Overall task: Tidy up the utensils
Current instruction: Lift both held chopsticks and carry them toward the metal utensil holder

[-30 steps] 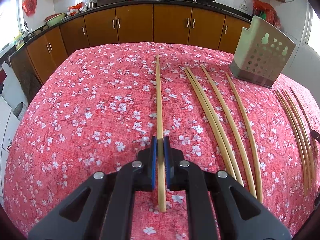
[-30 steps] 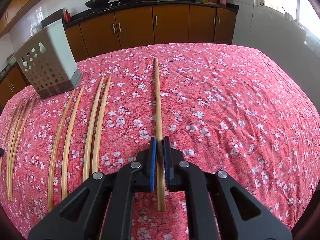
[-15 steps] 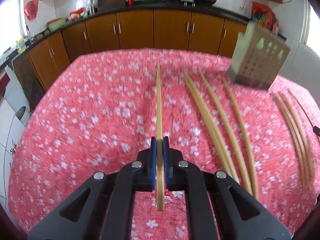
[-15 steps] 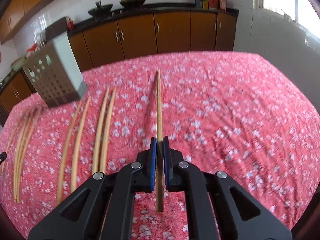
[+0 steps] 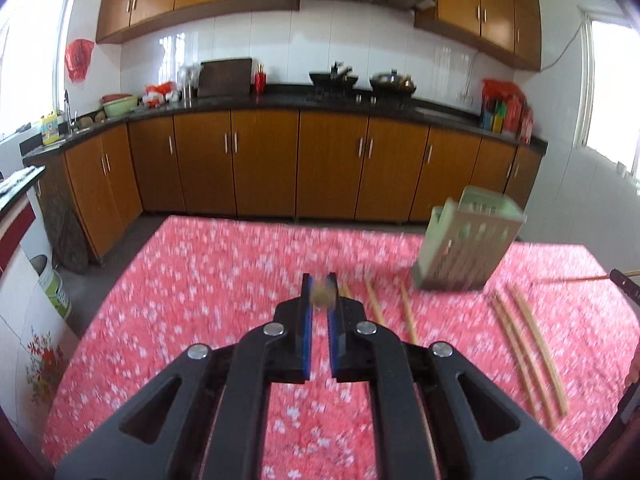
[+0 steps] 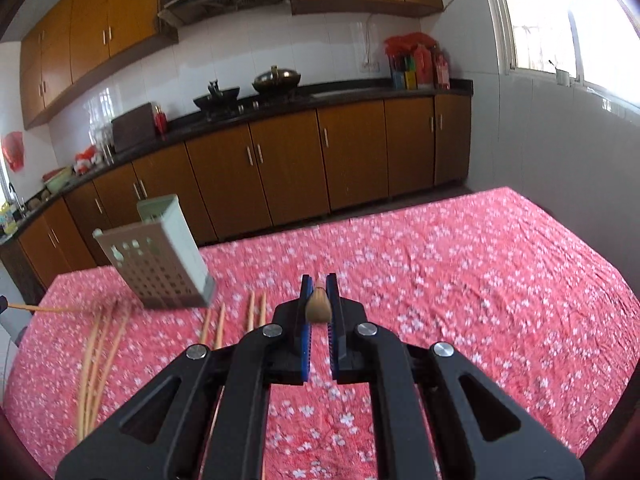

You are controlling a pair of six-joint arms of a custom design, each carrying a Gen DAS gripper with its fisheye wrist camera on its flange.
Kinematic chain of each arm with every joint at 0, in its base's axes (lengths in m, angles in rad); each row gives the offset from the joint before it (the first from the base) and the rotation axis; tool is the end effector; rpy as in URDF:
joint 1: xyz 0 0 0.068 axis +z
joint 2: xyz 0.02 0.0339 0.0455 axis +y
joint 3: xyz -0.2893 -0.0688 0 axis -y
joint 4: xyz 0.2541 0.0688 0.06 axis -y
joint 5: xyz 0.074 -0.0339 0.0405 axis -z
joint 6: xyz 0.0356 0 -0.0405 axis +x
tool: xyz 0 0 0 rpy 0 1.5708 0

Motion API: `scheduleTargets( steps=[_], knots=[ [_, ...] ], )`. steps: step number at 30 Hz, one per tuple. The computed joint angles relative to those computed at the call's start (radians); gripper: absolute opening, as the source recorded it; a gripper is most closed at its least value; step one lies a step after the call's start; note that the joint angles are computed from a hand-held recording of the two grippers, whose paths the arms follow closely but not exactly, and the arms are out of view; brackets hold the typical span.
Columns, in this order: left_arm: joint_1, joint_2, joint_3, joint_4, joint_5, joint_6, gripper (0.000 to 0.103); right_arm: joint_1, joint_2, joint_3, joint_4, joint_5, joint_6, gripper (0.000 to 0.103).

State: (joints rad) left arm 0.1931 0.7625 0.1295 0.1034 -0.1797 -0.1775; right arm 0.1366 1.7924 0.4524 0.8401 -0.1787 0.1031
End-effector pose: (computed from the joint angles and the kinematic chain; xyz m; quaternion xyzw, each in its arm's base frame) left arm 0.1413 0.0341 0.1563 -0.2031 0.8410 0.0817 0.4948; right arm 0.2922 0.0466 0.1098 -0.0599 0.8557 0.1370 0.4954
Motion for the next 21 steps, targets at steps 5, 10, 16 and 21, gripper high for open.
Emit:
scheduleTargets(
  steps=[5,10,16,21],
  knots=[
    [0.021,0.031,0.075,0.004,0.010,0.006,0.008,-0.007,-0.052,0.049,-0.049,-0.013,0.016,0.007],
    [0.029,0.076,0.143,0.001,0.019,0.009,0.007,0.000,-0.082,0.100,-0.085,-0.019,0.019,0.007],
    [-0.020,0.055,0.250,-0.040,-0.031,0.028,0.007,0.047,-0.174,0.157,-0.113,-0.017,0.036,0.007],
    [-0.107,0.090,0.381,-0.035,-0.052,-0.002,0.007,0.094,-0.237,0.205,-0.088,-0.055,0.113,0.007]
  ],
)
